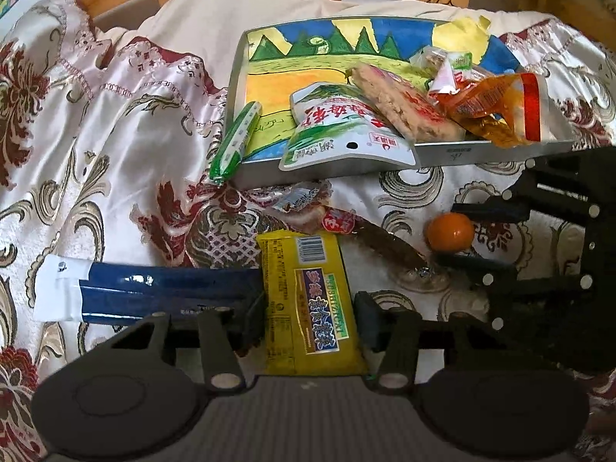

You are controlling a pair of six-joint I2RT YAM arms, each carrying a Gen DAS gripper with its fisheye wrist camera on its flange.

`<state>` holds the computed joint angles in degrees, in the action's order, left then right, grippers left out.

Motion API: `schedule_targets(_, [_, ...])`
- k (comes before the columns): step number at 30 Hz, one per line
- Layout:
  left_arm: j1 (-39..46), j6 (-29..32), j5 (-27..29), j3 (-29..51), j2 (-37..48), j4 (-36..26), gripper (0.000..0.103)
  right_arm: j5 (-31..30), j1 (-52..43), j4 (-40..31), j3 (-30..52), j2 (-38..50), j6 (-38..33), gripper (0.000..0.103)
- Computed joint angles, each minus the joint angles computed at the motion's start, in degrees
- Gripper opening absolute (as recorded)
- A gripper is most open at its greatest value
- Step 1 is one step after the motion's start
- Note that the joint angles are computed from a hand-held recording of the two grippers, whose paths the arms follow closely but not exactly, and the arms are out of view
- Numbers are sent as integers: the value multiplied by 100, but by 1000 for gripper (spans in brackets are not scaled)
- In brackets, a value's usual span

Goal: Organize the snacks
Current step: 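Close left tool on yellow snack pack while right tool holds the orange, then lift yellow snack pack and orange and carry both toward the tray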

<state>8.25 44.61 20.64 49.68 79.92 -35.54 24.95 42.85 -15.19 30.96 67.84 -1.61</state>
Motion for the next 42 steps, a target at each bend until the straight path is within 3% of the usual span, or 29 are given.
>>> schedule_targets(14, [30, -277, -10, 7, -218, -255, 53, 225, 162, -648, 225, -310, 481, 32])
schedule_targets(26, [489, -119, 774, 948, 295, -2152, 53, 809, 506, -1685, 687, -963, 1539, 32])
schedule_targets(33, [617, -32, 1014, 896, -49, -2163, 53, 1273, 613, -2247, 935, -1190, 2190, 32])
schedule_targets(42, [711, 49, 1172, 1069, -53, -2489, 53, 1275, 565, -2219, 923, -1145, 2241, 32])
